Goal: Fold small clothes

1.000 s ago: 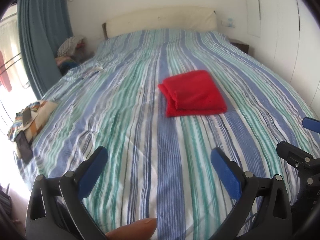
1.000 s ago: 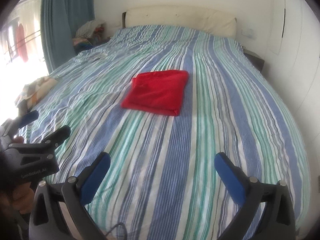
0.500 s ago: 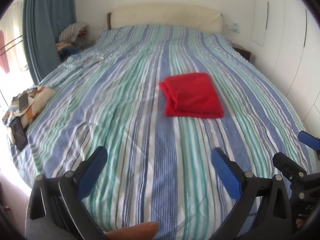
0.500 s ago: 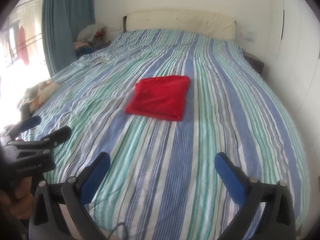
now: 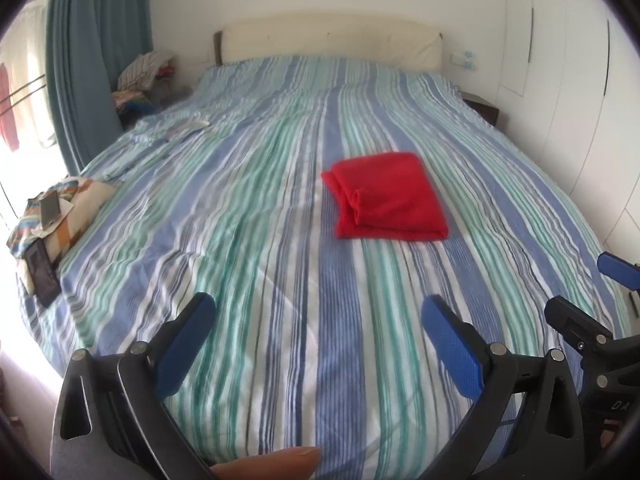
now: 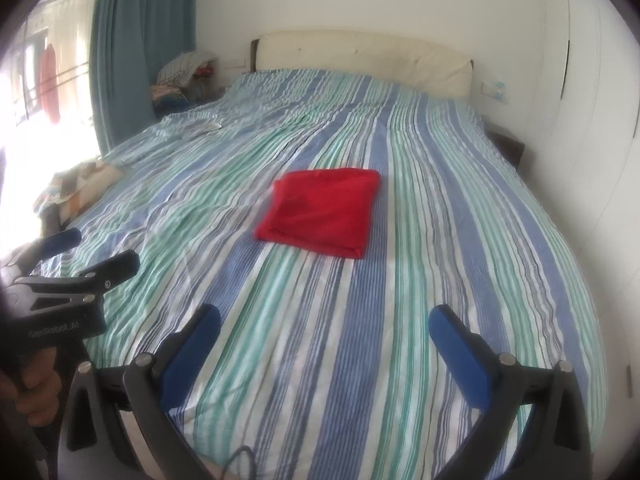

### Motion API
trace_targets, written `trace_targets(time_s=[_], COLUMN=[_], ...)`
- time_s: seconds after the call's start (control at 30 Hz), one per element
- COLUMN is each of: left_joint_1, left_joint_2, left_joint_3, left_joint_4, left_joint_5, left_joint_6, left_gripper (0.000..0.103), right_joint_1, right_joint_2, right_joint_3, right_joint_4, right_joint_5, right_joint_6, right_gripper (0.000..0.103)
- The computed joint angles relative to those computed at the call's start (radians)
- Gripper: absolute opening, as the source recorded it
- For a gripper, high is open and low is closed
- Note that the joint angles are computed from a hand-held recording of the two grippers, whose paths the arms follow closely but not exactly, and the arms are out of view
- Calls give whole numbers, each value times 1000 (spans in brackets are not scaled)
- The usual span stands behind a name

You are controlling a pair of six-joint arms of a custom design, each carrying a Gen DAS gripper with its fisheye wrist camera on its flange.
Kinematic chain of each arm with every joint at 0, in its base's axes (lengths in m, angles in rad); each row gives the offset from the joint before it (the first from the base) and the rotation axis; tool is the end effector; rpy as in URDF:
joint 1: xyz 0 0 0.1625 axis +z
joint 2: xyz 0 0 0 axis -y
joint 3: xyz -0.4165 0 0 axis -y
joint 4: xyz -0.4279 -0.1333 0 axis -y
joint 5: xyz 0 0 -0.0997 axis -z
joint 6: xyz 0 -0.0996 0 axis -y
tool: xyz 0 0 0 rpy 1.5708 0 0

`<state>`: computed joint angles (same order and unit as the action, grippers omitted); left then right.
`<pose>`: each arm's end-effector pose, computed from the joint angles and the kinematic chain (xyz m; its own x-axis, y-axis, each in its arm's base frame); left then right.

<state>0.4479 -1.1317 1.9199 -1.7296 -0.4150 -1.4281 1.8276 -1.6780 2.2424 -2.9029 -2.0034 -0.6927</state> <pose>-0.3857 -0.4343 0.1449 -0.6770 -0.2617 -0.6879 0.4114 0.6404 -0.6485 0.2032 -0.4134 0.3519 -0.6159 -0.4052 0.6756 -0.7486 0.5681 -0.3418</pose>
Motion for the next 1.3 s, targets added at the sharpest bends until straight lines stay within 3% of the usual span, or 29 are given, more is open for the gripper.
trace_targets(time_s=[0.23,0.4,0.8,1.3], left_joint_1=[17,26,45,34], left_joint_2=[1,31,80,114], left_joint_3=[6,-33,-80,-137], left_joint_4=[-14,45,-12,152], left_joint_5=[-21,-14,-40,5], left_joint_6=[-7,-42,29,-70], left_gripper=[103,103,103,103], right_joint_1=[8,7,-7,-16], right_joint_2=[36,38,49,59], right_joint_3=[-13,-11,-16,-24], right_joint_4=[-22,-67,-144,-164], right_joint_5=[-35,-55,-66,-66], right_joint_6=[9,18,0,-4], right_gripper=[102,102,102,102])
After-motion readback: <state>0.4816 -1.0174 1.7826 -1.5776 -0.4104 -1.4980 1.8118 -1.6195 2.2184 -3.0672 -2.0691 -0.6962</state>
